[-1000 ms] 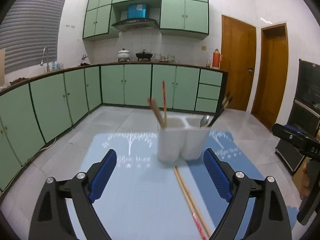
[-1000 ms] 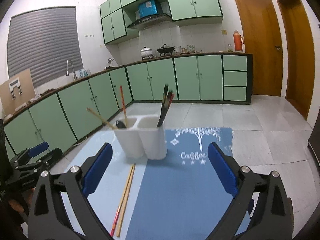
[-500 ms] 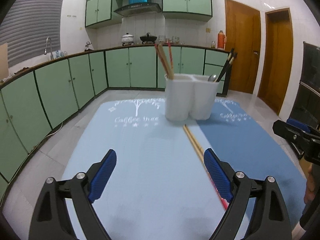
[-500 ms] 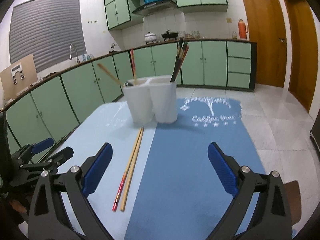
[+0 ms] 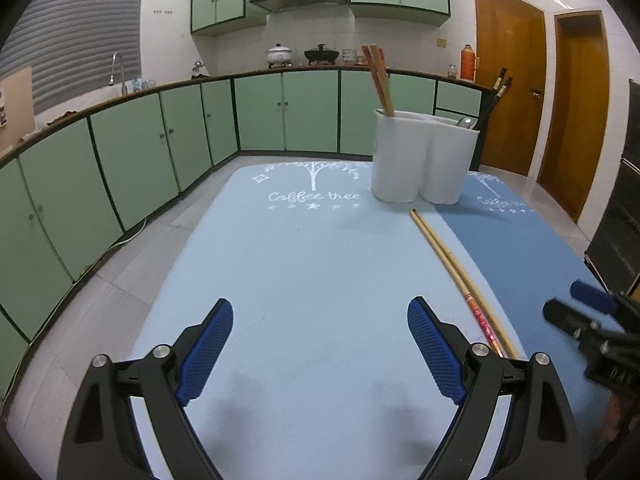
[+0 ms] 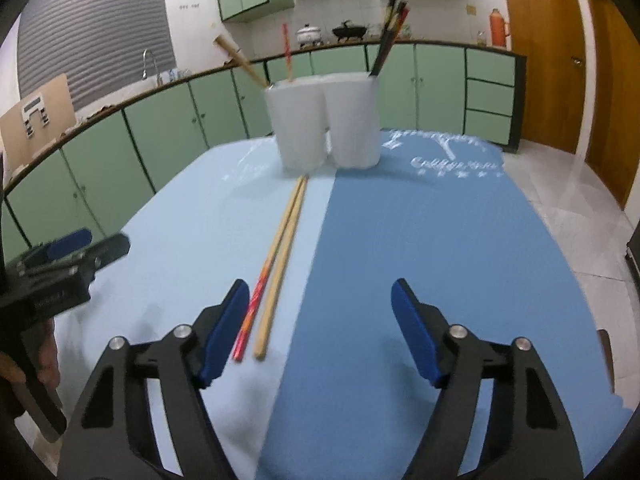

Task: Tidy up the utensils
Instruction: 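Withdraw both open tools back over the last two chopsticks, then close the right tool on the plain wooden chopstick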

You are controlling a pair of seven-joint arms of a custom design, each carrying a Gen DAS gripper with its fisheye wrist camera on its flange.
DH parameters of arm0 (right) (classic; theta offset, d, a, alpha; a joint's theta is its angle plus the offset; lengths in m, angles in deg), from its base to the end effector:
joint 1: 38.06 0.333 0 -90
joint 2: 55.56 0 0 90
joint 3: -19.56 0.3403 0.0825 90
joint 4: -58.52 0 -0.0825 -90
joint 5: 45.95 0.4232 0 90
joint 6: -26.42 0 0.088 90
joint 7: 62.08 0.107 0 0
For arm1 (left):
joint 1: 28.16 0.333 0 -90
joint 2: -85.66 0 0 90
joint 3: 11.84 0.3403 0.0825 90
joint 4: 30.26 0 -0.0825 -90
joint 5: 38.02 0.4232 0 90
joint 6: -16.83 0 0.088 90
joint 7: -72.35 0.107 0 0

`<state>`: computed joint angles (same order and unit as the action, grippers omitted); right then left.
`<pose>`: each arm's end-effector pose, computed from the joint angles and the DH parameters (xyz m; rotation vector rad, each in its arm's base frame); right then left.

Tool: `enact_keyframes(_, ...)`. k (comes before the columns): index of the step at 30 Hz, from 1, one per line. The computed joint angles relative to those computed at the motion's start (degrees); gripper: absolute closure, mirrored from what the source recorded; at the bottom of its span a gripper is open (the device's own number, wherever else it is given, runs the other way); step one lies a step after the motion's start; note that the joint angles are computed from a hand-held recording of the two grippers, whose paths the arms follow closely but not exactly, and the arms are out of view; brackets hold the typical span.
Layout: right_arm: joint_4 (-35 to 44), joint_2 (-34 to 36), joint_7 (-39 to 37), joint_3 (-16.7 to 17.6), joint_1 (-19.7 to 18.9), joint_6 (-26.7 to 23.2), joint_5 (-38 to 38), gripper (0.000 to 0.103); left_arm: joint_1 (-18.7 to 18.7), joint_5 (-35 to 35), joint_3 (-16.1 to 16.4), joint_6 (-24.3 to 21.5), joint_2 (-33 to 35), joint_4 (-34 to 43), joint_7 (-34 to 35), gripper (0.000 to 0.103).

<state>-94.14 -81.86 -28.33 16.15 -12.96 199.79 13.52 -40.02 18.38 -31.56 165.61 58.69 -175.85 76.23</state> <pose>0.4234 0.0983 0.4498 -1.8941 1.3027 -0.4565 0.3807 -0.2600 0.4722 -1.7895 1.4751 -0.7195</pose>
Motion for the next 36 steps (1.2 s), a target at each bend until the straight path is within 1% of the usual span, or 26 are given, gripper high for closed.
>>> enact_keyframes(1,-0.4,-0.2,0.5,0.6,-0.2,-0.1,-0.4,0.035,0.0,-0.2,0.1,-0.1,-0.1,-0.2,0.1,0.016)
enact_keyframes(4,-1.6,-0.5,2.8,2.8,-1.1,-0.3,-2.9,0.043,-0.1,-0.8,0.4,0.0,-0.3,-0.5,0.5,0.016)
enact_keyframes(6,-2.3,-0.3,4.8,4.1,-1.8,0.2,-5.0,0.050,0.0,-1.0,0.4,0.1,-0.2,-0.6,0.3,0.016)
enact_keyframes(8,-2.7,-0.2,7.1,5.4,-2.8,0.5,-7.3,0.055,0.1,-1.0,0.4,0.4,-0.2,-0.8,0.2,0.016)
enact_keyframes(15,-2.8,0.3,12.1,6.2,-4.2,-1.7,-14.2,0.067,0.6,-0.7,0.2,1.5,0.0,-0.9,-0.8,0.016)
enact_keyframes(18,-2.6,0.7,14.1,6.8,-5.1,-2.2,-16.7,0.070,0.6,-0.5,0.3,2.0,0.0,-1.0,-0.8,0.016)
enact_keyframes(25,-2.8,0.8,17.8,8.0,-6.2,-2.0,-20.8,0.072,1.0,-0.2,0.2,2.6,0.1,-1.1,-1.6,0.016)
enact_keyframes(27,-3.1,0.9,19.2,9.3,-7.0,-1.3,-22.7,0.078,0.9,-0.2,0.1,2.6,0.0,-1.3,-1.8,0.016)
enact_keyframes(28,-3.2,0.8,19.4,9.4,-7.0,-1.0,-23.4,0.080,0.9,-0.2,0.1,2.6,0.0,-1.2,-1.9,0.016)
enact_keyframes(30,-3.4,0.8,19.3,8.9,-6.2,-0.7,-24.0,0.089,0.9,-0.1,0.0,2.5,0.0,-1.2,-2.2,0.016)
enact_keyframes(32,-3.5,0.8,19.6,8.8,-6.1,-0.3,-24.6,0.096,0.9,-0.1,-0.1,2.4,-0.1,-1.2,-2.4,0.016)
enact_keyframes(36,-3.1,0.8,18.6,5.8,-3.9,-1.3,-22.5,0.097,0.6,-0.2,-0.2,2.0,-0.1,-1.0,-2.1,0.016)
